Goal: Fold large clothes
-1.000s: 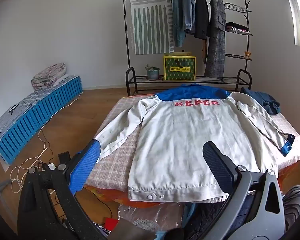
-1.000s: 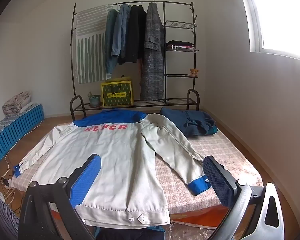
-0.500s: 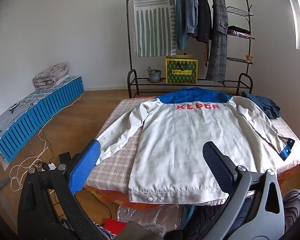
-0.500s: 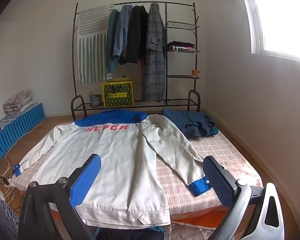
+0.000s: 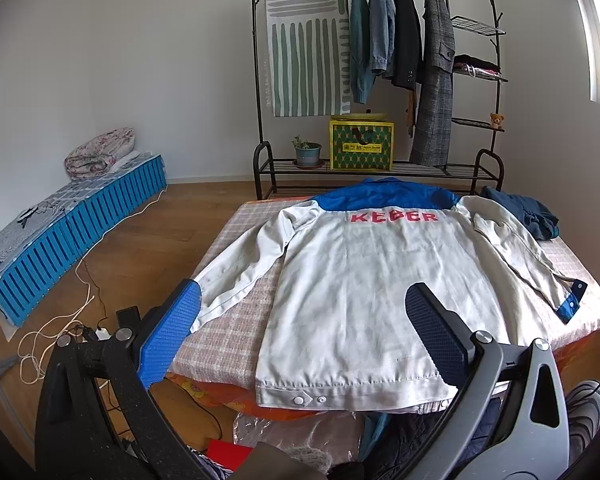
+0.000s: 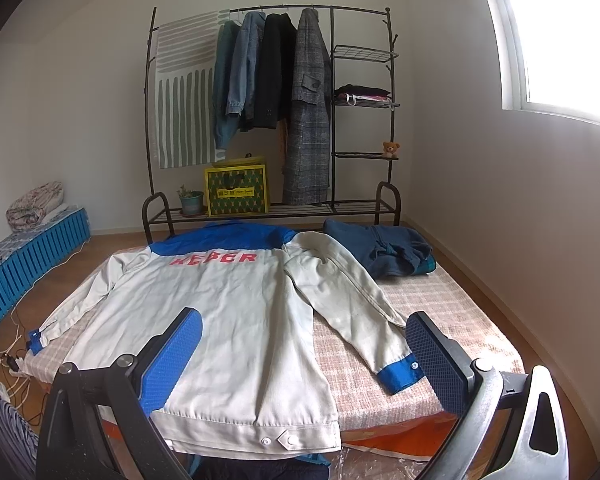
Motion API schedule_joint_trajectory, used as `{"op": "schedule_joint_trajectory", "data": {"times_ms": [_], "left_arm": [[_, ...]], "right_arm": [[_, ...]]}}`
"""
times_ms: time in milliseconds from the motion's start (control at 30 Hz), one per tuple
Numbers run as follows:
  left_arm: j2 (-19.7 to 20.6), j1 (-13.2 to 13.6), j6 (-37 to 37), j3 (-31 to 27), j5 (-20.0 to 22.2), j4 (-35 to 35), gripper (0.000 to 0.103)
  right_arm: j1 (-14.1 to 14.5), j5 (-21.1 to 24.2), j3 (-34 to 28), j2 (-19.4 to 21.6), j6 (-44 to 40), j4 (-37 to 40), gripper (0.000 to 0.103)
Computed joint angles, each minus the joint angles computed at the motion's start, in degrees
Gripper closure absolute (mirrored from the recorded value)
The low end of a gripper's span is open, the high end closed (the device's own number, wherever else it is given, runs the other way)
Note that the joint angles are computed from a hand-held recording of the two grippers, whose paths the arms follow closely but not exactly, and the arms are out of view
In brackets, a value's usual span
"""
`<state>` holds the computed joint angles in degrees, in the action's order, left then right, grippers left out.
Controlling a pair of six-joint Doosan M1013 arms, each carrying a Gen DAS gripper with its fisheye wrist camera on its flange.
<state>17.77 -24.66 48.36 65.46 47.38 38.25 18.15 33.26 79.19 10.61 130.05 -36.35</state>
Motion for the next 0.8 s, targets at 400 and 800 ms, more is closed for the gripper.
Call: {"op": "schedule_joint_trajectory", "data": {"times_ms": [400, 800], "left_arm": [[-0.16, -0.04, -0.58, 0.33, -0.19, 0.29, 0.000], [-0.12, 0.15, 0.27, -0.68, 0.45, -0.15, 0.000]], "right_arm": [[0.12, 0.32, -0.38, 0.08, -0.45, 0.76, 0.000], [0.33, 0.25, -0.12, 0.28, -0.20, 0.78, 0.000]]}}
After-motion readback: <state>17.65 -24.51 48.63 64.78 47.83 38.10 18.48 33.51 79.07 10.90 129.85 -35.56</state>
